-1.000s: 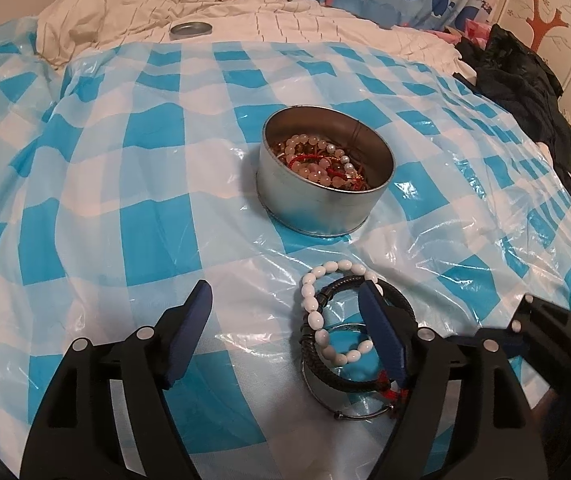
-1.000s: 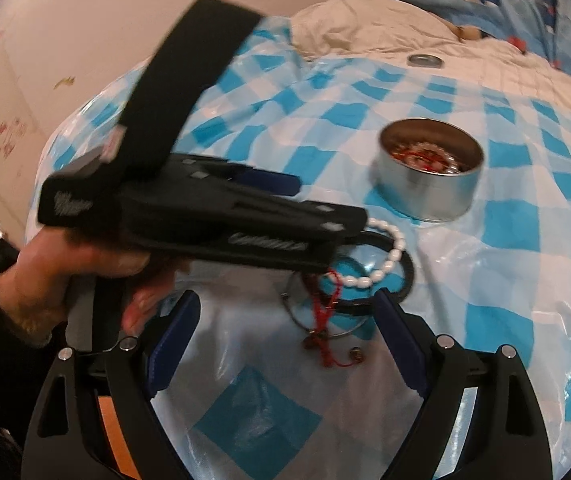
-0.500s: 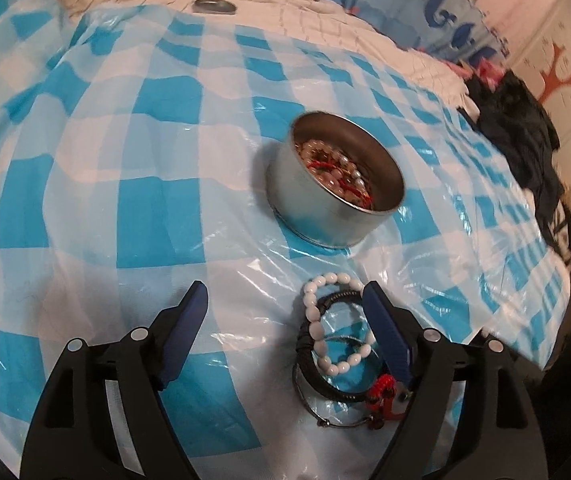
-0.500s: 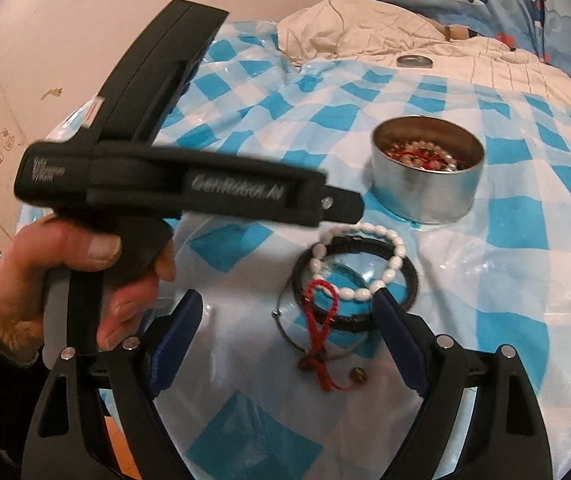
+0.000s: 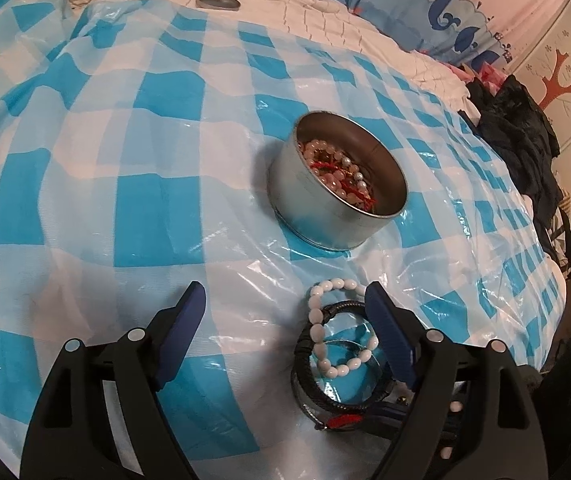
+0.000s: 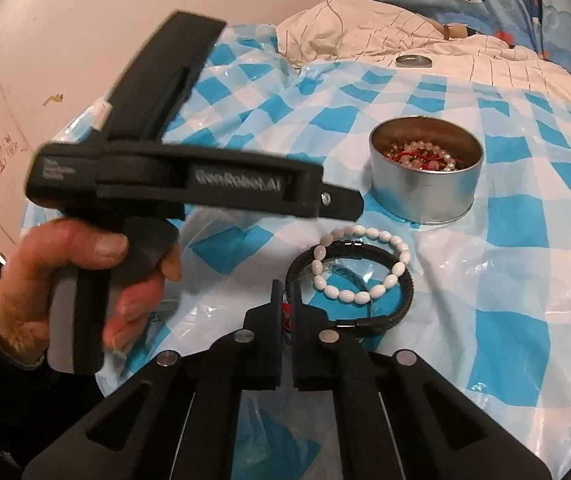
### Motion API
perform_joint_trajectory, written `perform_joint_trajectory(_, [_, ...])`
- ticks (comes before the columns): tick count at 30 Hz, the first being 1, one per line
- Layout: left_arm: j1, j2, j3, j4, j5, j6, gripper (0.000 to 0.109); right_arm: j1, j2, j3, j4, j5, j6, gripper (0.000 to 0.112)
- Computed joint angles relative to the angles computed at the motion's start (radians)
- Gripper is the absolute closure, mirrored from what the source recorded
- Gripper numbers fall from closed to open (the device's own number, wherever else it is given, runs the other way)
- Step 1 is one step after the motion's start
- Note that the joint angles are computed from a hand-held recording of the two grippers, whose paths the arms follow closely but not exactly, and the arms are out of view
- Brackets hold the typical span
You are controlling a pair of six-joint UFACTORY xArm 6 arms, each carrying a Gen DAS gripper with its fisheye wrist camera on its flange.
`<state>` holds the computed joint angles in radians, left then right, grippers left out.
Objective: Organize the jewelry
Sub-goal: 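Close the right tool on the red bead string while the left tool grips the white bead bracelet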
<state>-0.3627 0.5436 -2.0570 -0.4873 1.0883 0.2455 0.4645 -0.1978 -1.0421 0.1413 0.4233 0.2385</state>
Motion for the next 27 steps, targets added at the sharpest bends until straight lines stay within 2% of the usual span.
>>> perform_joint_trajectory(5, [-0.026, -0.004, 0.012, 0.022, -0.015, 0.028, 0.03, -0.032, -0.085, 0.056, 0.073, -0.055, 0.002, 0.11])
perform_joint_trajectory(7, [-0.026, 0.0, 0.01, -0.008, -0.018, 0.026, 0.028, -0.048, -0.106, 0.073, 0.152, -0.062, -0.03, 0.111])
perform_joint_trajectory(9, [-0.035, 0.012, -0.003, 0.023, -0.019, 0.023, 0.028, -0.071, -0.116, 0.088, 0.107, -0.063, 0.039, 0.111])
perform_joint_trajectory(14, [-0.037, 0.032, -0.022, 0.038, -0.016, 0.011, 0.028, -0.113, -0.111, 0.097, 0.133, -0.042, 0.087, 0.111])
perform_joint_trajectory(15, [-0.038, 0.032, -0.021, 0.041, -0.019, 0.012, 0.028, -0.112, -0.116, 0.104, 0.15, -0.035, 0.076, 0.111])
perform_joint_trajectory(18, [-0.037, 0.034, -0.024, 0.035, -0.019, 0.002, 0.028, -0.075, -0.095, 0.067, 0.264, 0.023, -0.086, 0.11])
perform_joint_trajectory(19, [-0.034, 0.034, -0.024, 0.032, -0.018, 0.001, 0.028, -0.06, -0.093, 0.065, 0.253, 0.022, -0.1, 0.107])
perform_joint_trajectory(20, [-0.032, 0.037, -0.029, 0.028, -0.015, -0.005, 0.028, -0.039, -0.083, 0.055, 0.226, 0.019, -0.115, 0.098])
perform_joint_trajectory(21, [-0.029, 0.044, -0.039, 0.024, -0.01, -0.009, 0.028, -0.023, -0.075, 0.049, 0.201, 0.013, -0.119, 0.068])
perform_joint_trajectory(22, [-0.028, 0.047, -0.044, 0.022, -0.008, -0.012, 0.028, -0.009, -0.072, 0.05, 0.159, 0.0, -0.099, 0.054])
perform_joint_trajectory(23, [-0.028, 0.047, -0.045, 0.022, -0.008, -0.012, 0.028, 0.003, -0.067, 0.047, 0.113, -0.001, -0.082, 0.054])
perform_joint_trajectory(25, [-0.028, 0.049, -0.046, 0.024, -0.008, -0.011, 0.028, 0.009, -0.047, 0.021, 0.066, 0.068, -0.064, 0.056])
perform_joint_trajectory(26, [-0.029, 0.051, -0.051, 0.028, -0.007, -0.012, 0.028, 0.006, -0.038, 0.014, 0.059, 0.089, -0.054, 0.059])
perform_joint_trajectory(27, [-0.028, 0.052, -0.051, 0.029, -0.007, -0.011, 0.028, 0.003, -0.028, 0.006, 0.059, 0.113, -0.044, 0.068])
